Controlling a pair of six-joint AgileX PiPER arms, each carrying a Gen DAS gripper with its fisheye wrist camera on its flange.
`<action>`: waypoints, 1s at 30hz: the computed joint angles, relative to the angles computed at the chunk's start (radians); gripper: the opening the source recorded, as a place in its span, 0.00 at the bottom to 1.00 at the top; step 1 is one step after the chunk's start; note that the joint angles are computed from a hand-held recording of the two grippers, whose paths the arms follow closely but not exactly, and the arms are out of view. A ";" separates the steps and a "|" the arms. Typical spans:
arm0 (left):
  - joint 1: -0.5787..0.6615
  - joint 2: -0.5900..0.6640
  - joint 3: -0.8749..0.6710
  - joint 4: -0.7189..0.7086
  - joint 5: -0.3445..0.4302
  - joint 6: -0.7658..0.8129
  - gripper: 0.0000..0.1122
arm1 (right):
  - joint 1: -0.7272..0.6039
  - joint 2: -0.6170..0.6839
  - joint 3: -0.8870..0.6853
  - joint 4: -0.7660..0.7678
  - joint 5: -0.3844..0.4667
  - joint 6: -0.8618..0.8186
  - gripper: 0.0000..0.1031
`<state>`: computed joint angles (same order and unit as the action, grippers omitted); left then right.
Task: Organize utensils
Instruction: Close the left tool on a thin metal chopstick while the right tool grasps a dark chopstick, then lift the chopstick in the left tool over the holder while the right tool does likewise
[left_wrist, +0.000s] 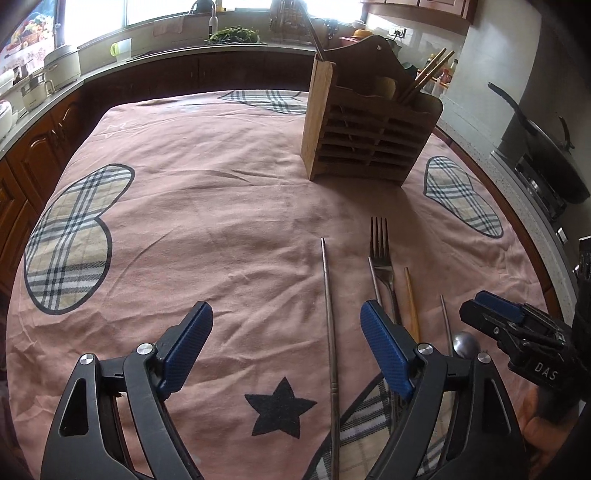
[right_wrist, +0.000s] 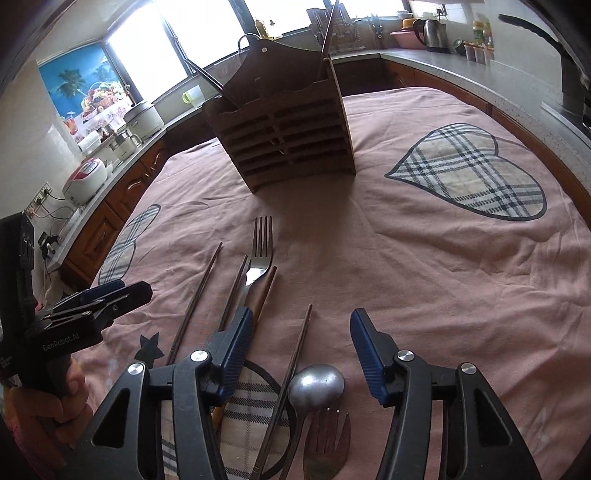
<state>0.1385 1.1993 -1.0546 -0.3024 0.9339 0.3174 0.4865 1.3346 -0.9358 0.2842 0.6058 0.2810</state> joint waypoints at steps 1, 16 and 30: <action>-0.018 0.016 -0.007 0.015 -0.009 -0.010 0.73 | 0.000 0.010 -0.003 0.005 0.000 -0.006 0.50; -0.191 0.222 -0.085 0.174 -0.086 -0.074 0.44 | 0.039 0.108 -0.059 -0.067 0.034 0.008 0.33; -0.193 0.234 -0.115 0.146 -0.068 -0.034 0.05 | 0.031 0.117 -0.066 -0.043 0.033 -0.013 0.07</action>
